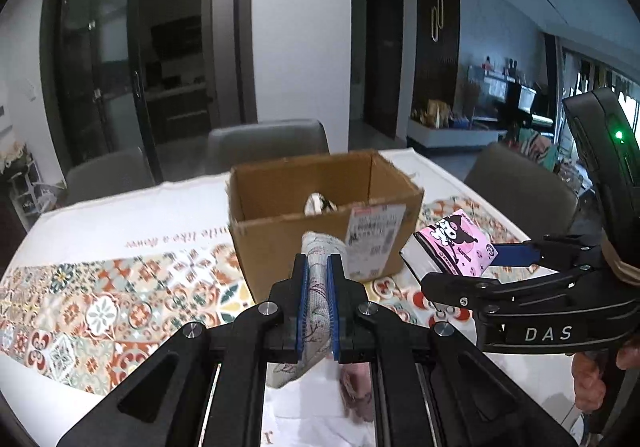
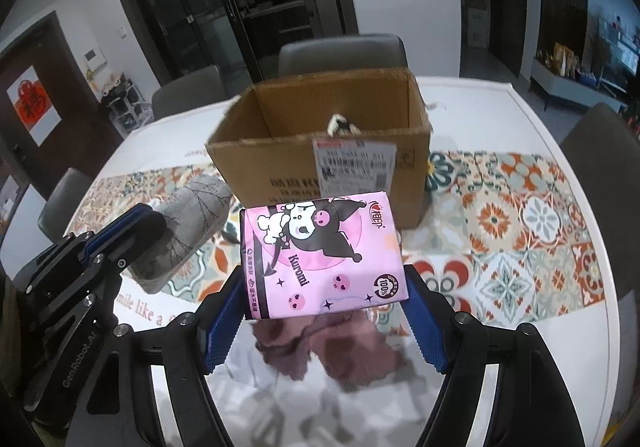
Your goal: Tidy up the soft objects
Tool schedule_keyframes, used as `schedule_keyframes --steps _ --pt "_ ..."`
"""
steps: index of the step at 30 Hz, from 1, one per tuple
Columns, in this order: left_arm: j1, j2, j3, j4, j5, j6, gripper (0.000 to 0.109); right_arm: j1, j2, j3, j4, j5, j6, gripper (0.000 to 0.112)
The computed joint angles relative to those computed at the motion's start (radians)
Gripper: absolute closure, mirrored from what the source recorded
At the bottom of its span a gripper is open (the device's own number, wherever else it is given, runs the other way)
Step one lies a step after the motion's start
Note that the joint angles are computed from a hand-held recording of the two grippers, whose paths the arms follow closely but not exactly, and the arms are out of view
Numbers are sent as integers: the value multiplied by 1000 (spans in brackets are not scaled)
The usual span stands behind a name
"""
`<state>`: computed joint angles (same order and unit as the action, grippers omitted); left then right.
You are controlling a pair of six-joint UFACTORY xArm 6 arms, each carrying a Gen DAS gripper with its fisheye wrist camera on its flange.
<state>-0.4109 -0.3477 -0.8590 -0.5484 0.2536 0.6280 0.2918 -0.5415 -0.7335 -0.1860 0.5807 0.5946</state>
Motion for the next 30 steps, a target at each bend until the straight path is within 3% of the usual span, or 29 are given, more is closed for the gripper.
schedule_keyframes --steps 8,16,30 --pt "7 8 -45 -59 -19 39 98 7 6 -45 -53 -39 17 37" --pt "1 40 -100 -155 -49 132 107 -3 32 -84 -56 -79 7 37" --pt "21 46 -105 -121 20 89 106 -2 61 -106 -29 -94 -27 37"
